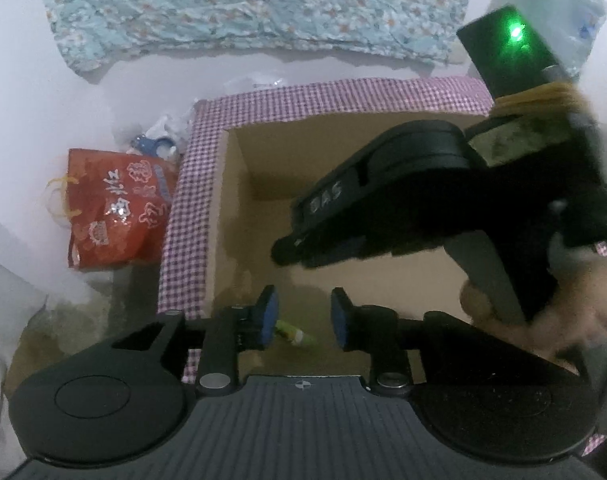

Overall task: Organize rigid objects
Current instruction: 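Carry the green lighter into the cardboard box and open the right gripper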

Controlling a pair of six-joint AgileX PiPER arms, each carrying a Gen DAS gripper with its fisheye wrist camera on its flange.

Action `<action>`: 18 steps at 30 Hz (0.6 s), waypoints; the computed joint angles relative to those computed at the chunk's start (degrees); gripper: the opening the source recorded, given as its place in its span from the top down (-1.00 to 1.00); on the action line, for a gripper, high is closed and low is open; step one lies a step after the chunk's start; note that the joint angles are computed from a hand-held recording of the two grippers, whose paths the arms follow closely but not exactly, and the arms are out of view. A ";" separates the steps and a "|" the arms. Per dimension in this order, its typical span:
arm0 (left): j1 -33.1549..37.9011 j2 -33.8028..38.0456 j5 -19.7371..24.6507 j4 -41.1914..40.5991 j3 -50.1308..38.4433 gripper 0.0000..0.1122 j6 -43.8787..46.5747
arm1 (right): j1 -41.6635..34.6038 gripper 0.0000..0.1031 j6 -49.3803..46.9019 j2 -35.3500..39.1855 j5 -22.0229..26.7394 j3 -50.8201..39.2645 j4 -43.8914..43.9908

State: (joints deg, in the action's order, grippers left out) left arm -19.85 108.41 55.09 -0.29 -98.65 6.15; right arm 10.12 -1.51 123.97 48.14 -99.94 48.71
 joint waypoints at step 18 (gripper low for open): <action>1.12 -28.05 -9.97 -10.76 24.84 -0.75 11.47 | -16.71 0.16 -20.46 -54.78 -7.02 53.08 15.28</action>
State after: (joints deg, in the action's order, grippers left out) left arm -18.72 80.36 45.12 -11.05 -73.81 17.62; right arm -6.58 -21.97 69.19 41.12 -46.87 64.00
